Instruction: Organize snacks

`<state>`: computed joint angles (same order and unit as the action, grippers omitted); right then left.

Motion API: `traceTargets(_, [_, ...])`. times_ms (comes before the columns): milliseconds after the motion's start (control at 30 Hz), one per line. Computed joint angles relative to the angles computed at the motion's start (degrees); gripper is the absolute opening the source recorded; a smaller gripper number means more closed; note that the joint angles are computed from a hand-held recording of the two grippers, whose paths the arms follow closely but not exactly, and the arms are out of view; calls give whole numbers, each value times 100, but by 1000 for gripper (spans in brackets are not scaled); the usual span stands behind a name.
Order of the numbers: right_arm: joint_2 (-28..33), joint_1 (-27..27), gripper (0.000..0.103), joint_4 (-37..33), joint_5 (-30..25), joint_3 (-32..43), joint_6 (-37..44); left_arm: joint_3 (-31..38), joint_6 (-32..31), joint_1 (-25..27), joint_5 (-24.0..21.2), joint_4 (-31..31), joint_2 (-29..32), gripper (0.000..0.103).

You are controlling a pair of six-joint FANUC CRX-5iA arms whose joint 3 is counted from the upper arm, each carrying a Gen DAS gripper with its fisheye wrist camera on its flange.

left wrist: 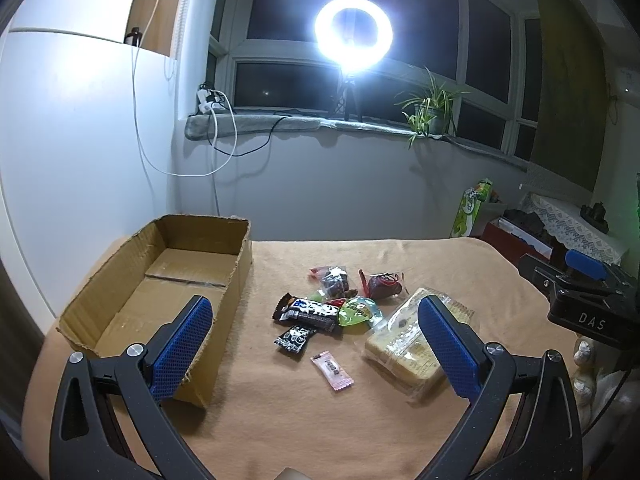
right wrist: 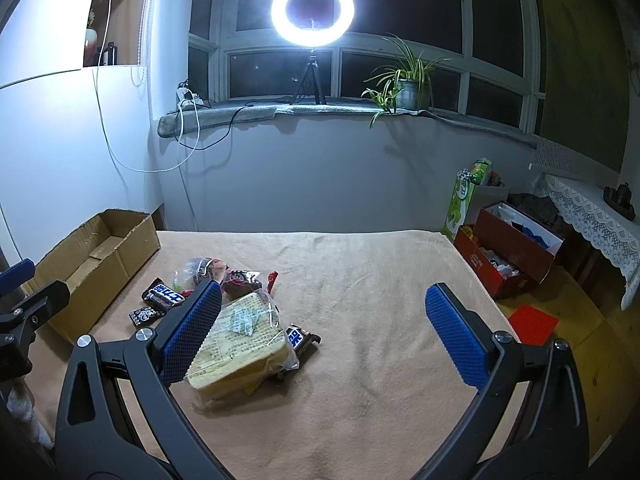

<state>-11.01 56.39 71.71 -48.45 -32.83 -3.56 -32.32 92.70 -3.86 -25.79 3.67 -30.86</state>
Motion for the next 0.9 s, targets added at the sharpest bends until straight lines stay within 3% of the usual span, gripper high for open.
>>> traceTargets(900, [-1,43,103,-55,8,7,21,-45,-223,5,-20,241,-32,102])
